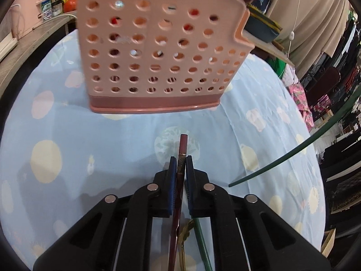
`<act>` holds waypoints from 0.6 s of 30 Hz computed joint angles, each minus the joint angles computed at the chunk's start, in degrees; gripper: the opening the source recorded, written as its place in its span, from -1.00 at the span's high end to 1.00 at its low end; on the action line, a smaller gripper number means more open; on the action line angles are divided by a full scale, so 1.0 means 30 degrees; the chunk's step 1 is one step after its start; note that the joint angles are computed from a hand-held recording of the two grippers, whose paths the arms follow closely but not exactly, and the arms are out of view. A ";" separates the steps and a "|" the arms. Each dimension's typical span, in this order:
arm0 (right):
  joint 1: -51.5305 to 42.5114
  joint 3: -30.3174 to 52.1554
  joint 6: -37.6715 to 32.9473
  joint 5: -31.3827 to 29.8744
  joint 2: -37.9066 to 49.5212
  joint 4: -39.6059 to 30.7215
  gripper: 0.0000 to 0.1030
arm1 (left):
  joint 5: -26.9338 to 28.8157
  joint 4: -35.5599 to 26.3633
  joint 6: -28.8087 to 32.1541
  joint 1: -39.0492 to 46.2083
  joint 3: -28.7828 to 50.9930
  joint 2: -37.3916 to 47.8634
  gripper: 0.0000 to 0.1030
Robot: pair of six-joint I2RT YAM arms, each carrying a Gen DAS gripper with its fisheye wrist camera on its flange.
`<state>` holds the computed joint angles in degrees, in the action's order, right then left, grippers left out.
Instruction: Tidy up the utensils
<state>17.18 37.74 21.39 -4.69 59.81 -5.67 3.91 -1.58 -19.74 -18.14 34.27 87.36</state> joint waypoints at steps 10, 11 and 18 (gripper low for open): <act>0.1762 0.0041 0.0272 0.1204 -0.1718 -0.0997 0.86 | -0.0514 -0.5352 -0.0577 0.1013 -0.1291 -1.0344 0.86; 0.1945 0.0093 0.0275 0.1351 -0.1836 -0.1104 0.86 | -0.0579 -0.6005 -0.0608 0.1101 -0.1133 -1.1171 0.86; 0.3316 0.0526 0.0286 0.2272 -0.2501 -0.1926 0.86 | -0.1443 -0.9477 -0.0562 0.1306 0.0909 -1.5410 0.86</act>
<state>27.13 39.31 22.25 2.13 52.31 -11.45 -0.42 -30.01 -21.42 -14.22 36.99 41.14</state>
